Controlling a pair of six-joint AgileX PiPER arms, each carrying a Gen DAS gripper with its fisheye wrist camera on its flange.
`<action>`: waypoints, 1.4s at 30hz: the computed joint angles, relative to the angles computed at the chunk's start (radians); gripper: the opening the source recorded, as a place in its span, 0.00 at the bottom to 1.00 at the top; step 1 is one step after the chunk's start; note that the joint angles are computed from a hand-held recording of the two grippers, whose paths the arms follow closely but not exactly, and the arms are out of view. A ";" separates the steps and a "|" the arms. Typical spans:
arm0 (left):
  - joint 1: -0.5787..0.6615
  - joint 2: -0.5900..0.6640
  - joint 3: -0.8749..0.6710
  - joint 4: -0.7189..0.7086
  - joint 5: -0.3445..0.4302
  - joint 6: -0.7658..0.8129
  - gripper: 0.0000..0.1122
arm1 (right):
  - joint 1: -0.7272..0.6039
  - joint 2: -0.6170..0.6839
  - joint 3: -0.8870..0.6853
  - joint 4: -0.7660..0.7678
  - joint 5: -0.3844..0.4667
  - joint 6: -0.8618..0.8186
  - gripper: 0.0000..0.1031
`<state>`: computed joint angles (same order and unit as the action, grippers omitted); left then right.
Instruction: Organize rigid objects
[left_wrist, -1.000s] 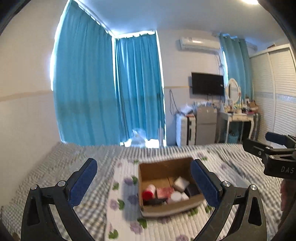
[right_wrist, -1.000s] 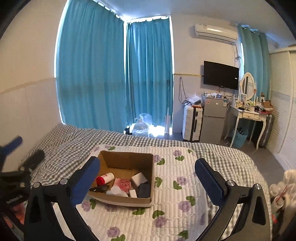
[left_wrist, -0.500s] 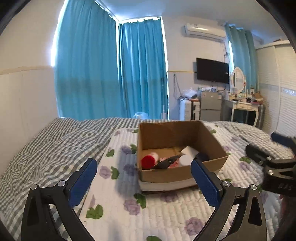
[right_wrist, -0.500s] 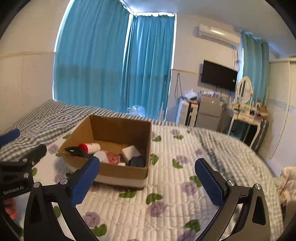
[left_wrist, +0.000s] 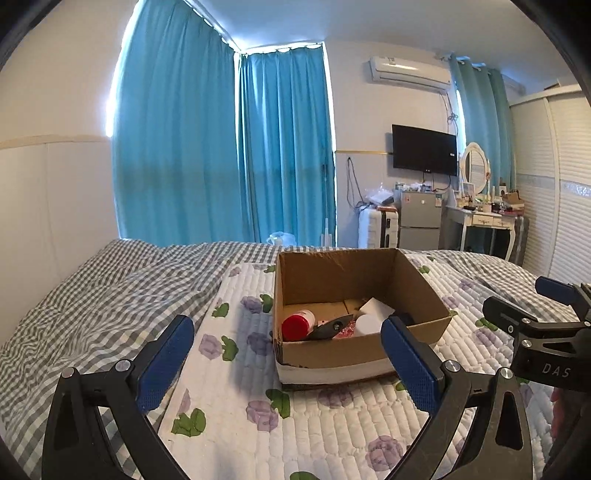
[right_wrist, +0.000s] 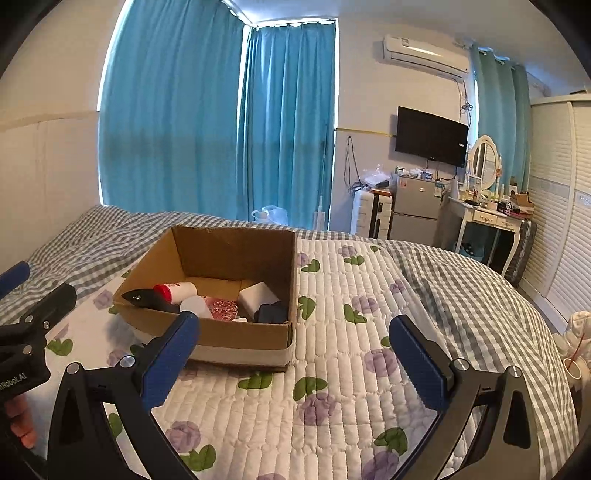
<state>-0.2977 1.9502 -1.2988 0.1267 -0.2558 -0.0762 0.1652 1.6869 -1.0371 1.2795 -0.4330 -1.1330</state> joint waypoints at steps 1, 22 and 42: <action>-0.001 0.001 -0.001 0.005 0.002 -0.005 0.92 | 0.002 0.000 -0.002 0.012 0.000 -0.014 1.00; -0.001 0.016 -0.018 0.015 0.024 -0.009 0.92 | 0.004 0.005 0.000 0.012 -0.009 -0.005 1.00; -0.009 0.008 -0.008 -0.046 0.028 0.052 0.92 | 0.011 0.016 -0.012 0.075 0.003 -0.081 1.00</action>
